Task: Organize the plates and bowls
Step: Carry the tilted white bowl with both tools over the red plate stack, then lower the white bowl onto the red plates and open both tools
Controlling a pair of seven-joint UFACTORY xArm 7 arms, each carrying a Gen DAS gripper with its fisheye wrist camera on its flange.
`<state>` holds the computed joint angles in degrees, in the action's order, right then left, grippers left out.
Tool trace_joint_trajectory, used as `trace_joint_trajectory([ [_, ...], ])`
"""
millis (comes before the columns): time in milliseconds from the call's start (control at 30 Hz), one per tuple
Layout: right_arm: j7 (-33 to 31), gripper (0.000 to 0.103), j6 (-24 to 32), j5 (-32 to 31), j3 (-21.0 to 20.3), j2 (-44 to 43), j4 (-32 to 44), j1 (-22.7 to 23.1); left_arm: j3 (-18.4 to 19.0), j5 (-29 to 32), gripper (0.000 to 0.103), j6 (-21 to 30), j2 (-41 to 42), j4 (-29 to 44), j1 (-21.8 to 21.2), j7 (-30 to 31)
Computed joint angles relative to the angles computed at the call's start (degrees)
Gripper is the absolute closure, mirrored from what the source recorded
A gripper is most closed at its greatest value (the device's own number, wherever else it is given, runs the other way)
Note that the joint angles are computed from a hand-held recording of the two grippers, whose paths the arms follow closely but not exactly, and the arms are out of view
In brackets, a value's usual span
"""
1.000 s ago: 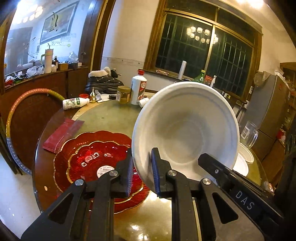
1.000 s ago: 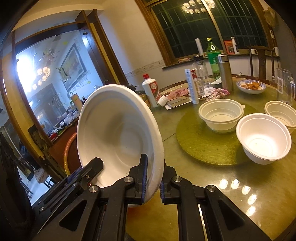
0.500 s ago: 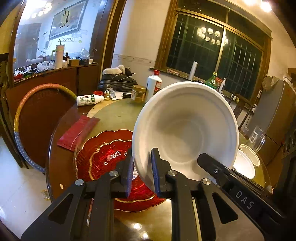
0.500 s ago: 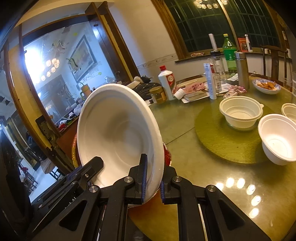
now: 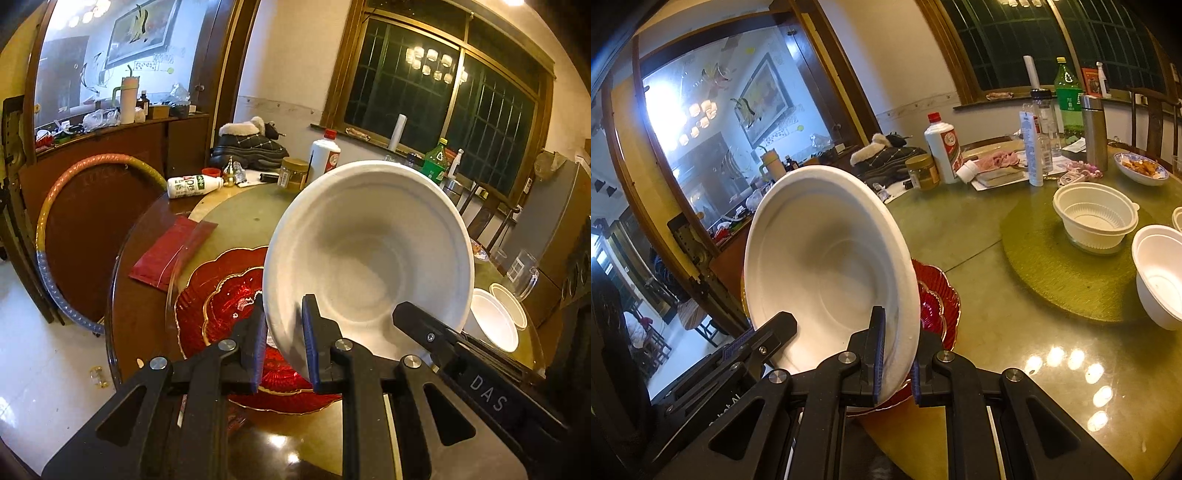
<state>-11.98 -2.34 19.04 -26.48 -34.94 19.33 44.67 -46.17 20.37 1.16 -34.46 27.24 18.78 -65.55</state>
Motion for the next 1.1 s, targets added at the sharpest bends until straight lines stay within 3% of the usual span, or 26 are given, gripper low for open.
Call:
trace_joint_trajectory([
  [367, 0.2, 0.091, 3.8, 2.6, 3.6, 2.1, 1.3, -1.8, 7.6, -0.6, 0.087, 0.7, 4.5, -1.0, -6.3, 2.2],
  [600, -3.4, 0.091, 5.2, 7.9, 1.0, 5.9, 4.5, 1.7, 9.2, 0.2, 0.087, 2.5, 6.9, 0.3, -6.7, 2.5],
  [867, -8.0, 0.090, 12.5, 16.1, -1.3, 15.1, 12.4, 3.9, 15.1, 3.5, 0.087, 7.0, 14.5, 4.0, -10.6, 3.0],
  [1100, -6.6, 0.088, 17.3, 16.0, 5.1, 21.3, 16.8, -2.8, 21.1, 6.8, 0.087, 9.4, 18.5, 6.0, -15.6, 1.9],
])
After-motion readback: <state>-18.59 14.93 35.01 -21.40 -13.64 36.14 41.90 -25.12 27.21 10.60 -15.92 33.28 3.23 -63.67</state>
